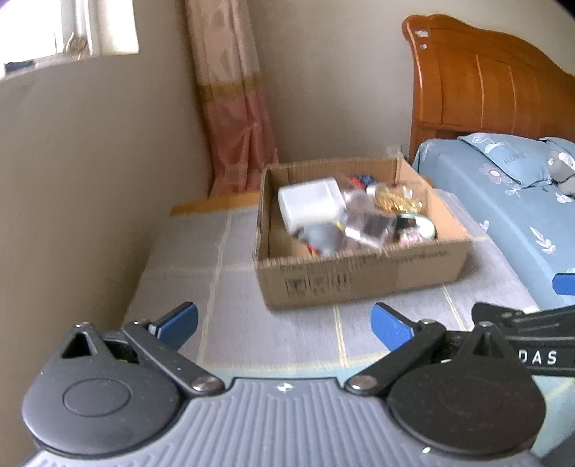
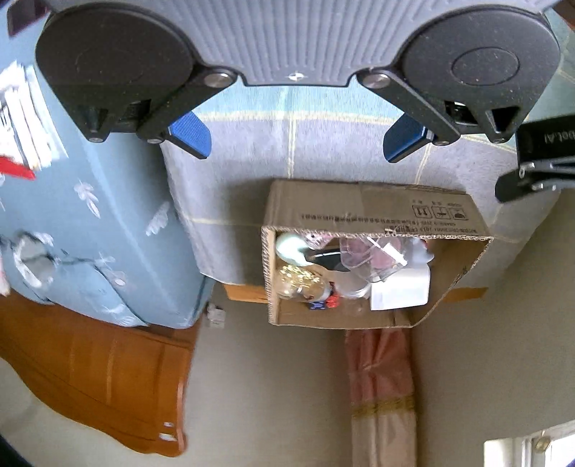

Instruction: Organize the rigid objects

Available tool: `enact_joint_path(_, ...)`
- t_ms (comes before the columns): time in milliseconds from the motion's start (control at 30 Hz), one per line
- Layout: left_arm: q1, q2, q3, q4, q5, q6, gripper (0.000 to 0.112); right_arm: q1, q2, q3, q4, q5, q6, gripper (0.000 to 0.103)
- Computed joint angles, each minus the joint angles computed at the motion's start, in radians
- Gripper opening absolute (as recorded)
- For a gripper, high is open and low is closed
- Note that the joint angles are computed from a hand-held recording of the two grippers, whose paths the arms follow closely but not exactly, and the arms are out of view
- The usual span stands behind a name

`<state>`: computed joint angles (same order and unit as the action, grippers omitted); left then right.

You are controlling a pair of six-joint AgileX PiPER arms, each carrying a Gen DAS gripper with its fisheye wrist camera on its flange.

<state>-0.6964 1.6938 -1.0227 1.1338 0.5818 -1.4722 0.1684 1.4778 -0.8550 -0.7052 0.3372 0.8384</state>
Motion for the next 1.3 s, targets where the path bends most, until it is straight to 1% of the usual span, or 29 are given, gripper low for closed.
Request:
enact_joint_path(67, 0.008, -0.029, 0.025, -0.057, -0.042, 0.044, 0.102, 0.008, -0.029, 0.021, 0.015, 0.011, 0.007, 0.103)
enact_joint_path(133, 0.002, -0.049, 0.038, -0.085, -0.045, 0.068, 0.102, 0.022, -0.051, 0.034, -0.006, 0.032, 0.038, 0.103)
enact_joint_path(233, -0.033, -0.062, 0.052, -0.051, 0.006, 0.044, 0.102, 0.044, -0.077, 0.049, -0.042, 0.058, 0.078, 0.103)
enact_joint_path(300, -0.057, -0.067, 0.056, -0.028, 0.047, 0.023, 0.102, 0.052, -0.084, 0.047, -0.043, 0.068, 0.076, 0.103)
enact_joint_path(367, -0.073, -0.07, 0.053, -0.03, 0.083, 0.019, 0.102, 0.064, -0.082, 0.044, -0.068, 0.079, 0.103, 0.103)
enact_joint_path(567, -0.082, -0.075, 0.054, -0.035, 0.117, 0.014, 0.102, 0.074, -0.073, 0.034, -0.064, 0.082, 0.101, 0.103)
enact_joint_path(700, -0.07, -0.066, 0.054, -0.023, 0.122, -0.002, 0.102, 0.065, -0.063, 0.027, -0.041, 0.084, 0.078, 0.103)
enact_joint_path(800, -0.051, -0.066, 0.053, -0.04, 0.106, 0.007, 0.102, 0.06, -0.06, 0.024, -0.034, 0.085, 0.072, 0.103)
enact_joint_path(1300, -0.043, -0.051, 0.034, -0.064, 0.11, 0.031, 0.102, 0.036, -0.063, 0.028, -0.007, 0.066, 0.035, 0.103)
